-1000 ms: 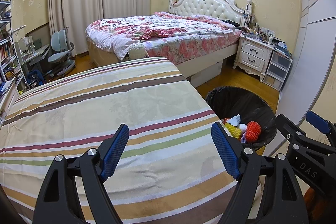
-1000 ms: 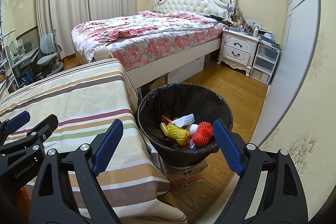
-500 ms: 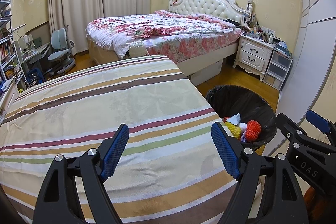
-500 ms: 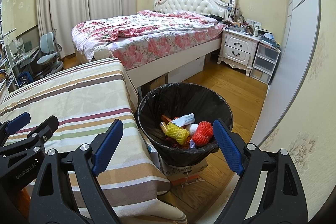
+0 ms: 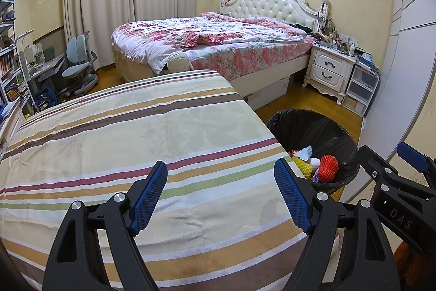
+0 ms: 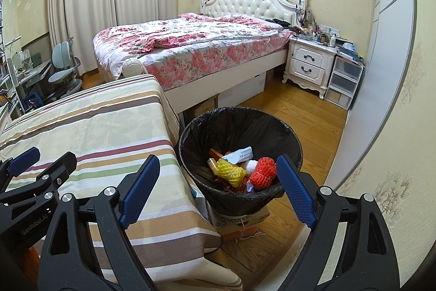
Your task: Collect trash
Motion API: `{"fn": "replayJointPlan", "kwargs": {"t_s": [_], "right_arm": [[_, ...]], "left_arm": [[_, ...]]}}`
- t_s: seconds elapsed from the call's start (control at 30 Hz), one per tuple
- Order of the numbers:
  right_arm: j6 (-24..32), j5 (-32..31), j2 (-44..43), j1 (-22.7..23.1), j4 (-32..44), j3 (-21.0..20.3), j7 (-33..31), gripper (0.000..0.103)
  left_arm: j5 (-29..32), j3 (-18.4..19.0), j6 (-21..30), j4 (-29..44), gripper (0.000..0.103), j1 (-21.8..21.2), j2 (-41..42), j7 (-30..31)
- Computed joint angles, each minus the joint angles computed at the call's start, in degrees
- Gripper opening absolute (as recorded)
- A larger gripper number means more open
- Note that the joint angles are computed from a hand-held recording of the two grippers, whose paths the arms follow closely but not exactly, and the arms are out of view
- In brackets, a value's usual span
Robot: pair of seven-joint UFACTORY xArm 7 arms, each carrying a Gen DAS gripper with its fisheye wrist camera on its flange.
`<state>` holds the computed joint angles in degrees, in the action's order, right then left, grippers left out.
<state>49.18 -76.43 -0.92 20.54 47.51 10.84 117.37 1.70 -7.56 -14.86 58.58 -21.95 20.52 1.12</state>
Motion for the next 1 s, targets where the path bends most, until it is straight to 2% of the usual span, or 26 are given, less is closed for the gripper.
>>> {"fn": "replayJointPlan", "kwargs": {"t_s": [0.43, 0.6, 0.9, 1.0], "right_arm": [[-0.02, -0.03, 0.02, 0.02, 0.02, -0.06, -0.01, 0.085], [0.03, 0.04, 0.06, 0.06, 0.08, -0.03, -0.09, 0.085], [0.02, 0.16, 0.17, 0.11, 0.21, -0.05, -0.17, 0.085], [0.00, 0.11, 0.21, 0.15, 0.21, -0.06, -0.17, 0.085]], "left_arm": [[-0.10, 0.10, -1.08, -1.27, 0.078, -0.19, -0.06, -0.06], [-2.42, 2.52, -3.20, -3.07, 0.078, -3.14, -0.48, 1.37], [-5.71, 3.54, -3.74, -4.57, 0.084, -5.03, -1.47, 2.84], [-5.64, 2.69, -4.00, -4.96, 0.084, -4.05, -1.88, 2.69]]}}
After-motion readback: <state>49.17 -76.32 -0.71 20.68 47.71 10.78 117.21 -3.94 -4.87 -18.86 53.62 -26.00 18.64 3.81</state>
